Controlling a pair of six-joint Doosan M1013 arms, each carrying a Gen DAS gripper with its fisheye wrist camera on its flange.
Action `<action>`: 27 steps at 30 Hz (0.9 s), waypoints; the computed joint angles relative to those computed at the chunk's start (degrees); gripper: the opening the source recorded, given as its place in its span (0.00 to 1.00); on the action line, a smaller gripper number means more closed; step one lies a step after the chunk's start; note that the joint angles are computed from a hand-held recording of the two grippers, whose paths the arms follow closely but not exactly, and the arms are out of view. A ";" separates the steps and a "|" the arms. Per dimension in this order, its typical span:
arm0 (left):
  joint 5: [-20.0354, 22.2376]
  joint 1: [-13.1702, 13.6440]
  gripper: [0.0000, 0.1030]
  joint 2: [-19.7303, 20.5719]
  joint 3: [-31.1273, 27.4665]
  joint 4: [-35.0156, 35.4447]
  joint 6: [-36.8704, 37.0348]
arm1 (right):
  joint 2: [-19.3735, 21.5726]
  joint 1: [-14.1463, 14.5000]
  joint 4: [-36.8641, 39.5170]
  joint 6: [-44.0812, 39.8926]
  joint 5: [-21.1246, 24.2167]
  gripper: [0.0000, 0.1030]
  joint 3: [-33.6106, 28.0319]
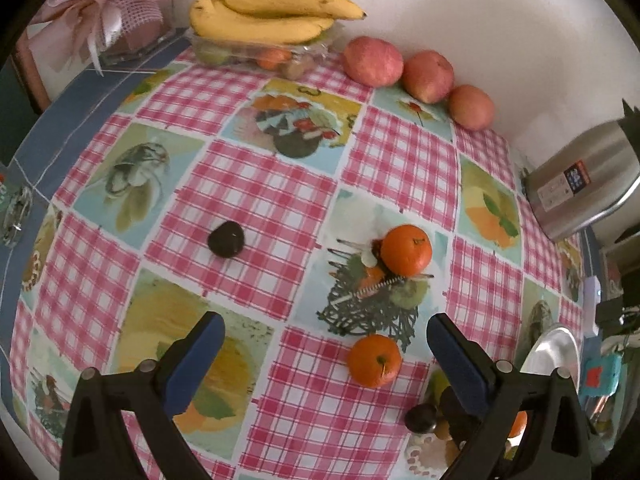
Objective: Organize fruits
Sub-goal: 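Grasp the green pear with the right tool while the left tool grasps an orange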
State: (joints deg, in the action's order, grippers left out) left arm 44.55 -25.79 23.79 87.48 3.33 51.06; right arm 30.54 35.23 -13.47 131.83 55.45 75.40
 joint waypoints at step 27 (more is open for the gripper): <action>4.25 -1.18 0.76 3.77 -2.24 -2.95 5.18 | 1.02 -1.80 6.34 -1.16 -1.85 0.71 2.07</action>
State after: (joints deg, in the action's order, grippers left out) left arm 48.79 -26.97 27.55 85.24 0.38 56.23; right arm 31.56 33.43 -7.13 130.67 53.60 77.46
